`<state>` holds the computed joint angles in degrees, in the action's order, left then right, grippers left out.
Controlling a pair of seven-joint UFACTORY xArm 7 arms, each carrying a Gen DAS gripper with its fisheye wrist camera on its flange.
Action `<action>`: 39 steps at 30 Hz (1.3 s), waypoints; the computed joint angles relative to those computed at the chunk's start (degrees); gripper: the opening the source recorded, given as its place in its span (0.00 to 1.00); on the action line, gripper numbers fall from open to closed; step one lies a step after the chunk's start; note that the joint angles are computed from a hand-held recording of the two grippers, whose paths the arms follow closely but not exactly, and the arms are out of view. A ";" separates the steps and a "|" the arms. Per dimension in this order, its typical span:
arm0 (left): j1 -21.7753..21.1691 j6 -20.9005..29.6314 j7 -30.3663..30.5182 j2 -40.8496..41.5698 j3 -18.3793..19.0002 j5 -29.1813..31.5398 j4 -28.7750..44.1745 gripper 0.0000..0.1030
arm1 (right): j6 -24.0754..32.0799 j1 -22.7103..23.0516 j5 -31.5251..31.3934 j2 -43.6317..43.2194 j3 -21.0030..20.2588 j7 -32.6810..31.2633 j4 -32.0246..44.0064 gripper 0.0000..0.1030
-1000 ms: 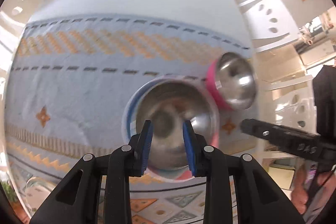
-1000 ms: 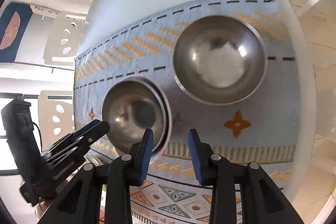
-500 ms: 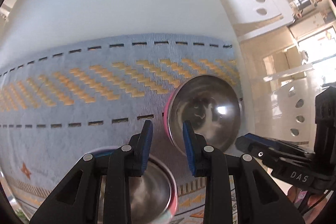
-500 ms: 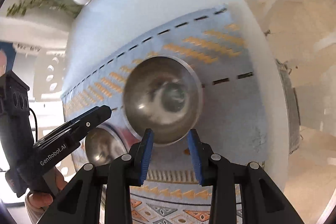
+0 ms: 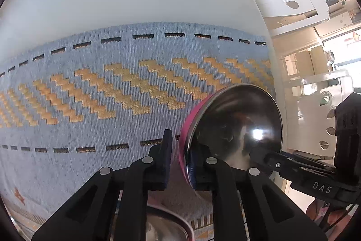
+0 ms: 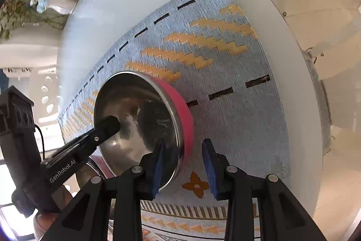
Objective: Organize plates and bowls
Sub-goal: 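Close both grippers on the rim of the pink steel bowl, then lift the pink bowl with both grippers and carry it to the plain steel bowl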
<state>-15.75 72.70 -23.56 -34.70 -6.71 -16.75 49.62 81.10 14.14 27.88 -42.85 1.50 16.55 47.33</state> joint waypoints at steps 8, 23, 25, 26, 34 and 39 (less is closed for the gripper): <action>-0.38 -1.41 -0.40 0.91 -0.53 -0.12 -0.05 0.09 | -0.90 0.27 -0.32 -0.38 0.40 -0.35 -0.56 0.15; -0.14 2.03 -1.34 0.06 -1.21 4.12 3.87 0.09 | 0.43 1.94 -3.92 1.12 2.88 -0.89 4.62 0.12; 0.22 3.01 -1.27 -0.86 -0.95 4.48 4.48 0.09 | 1.02 2.30 -4.01 1.33 3.14 -0.77 5.81 0.12; 0.47 3.52 -1.39 -1.30 -0.89 4.68 4.81 0.09 | 1.16 2.49 -3.91 1.52 3.32 -0.65 6.38 0.12; 2.50 7.29 -1.85 -6.38 -0.43 6.49 6.76 0.09 | 2.21 4.15 -2.96 1.67 4.89 1.16 11.08 0.12; 4.00 10.40 -1.80 -10.36 -0.11 7.78 7.33 0.09 | 2.26 5.66 -1.64 1.44 6.01 2.53 13.01 0.12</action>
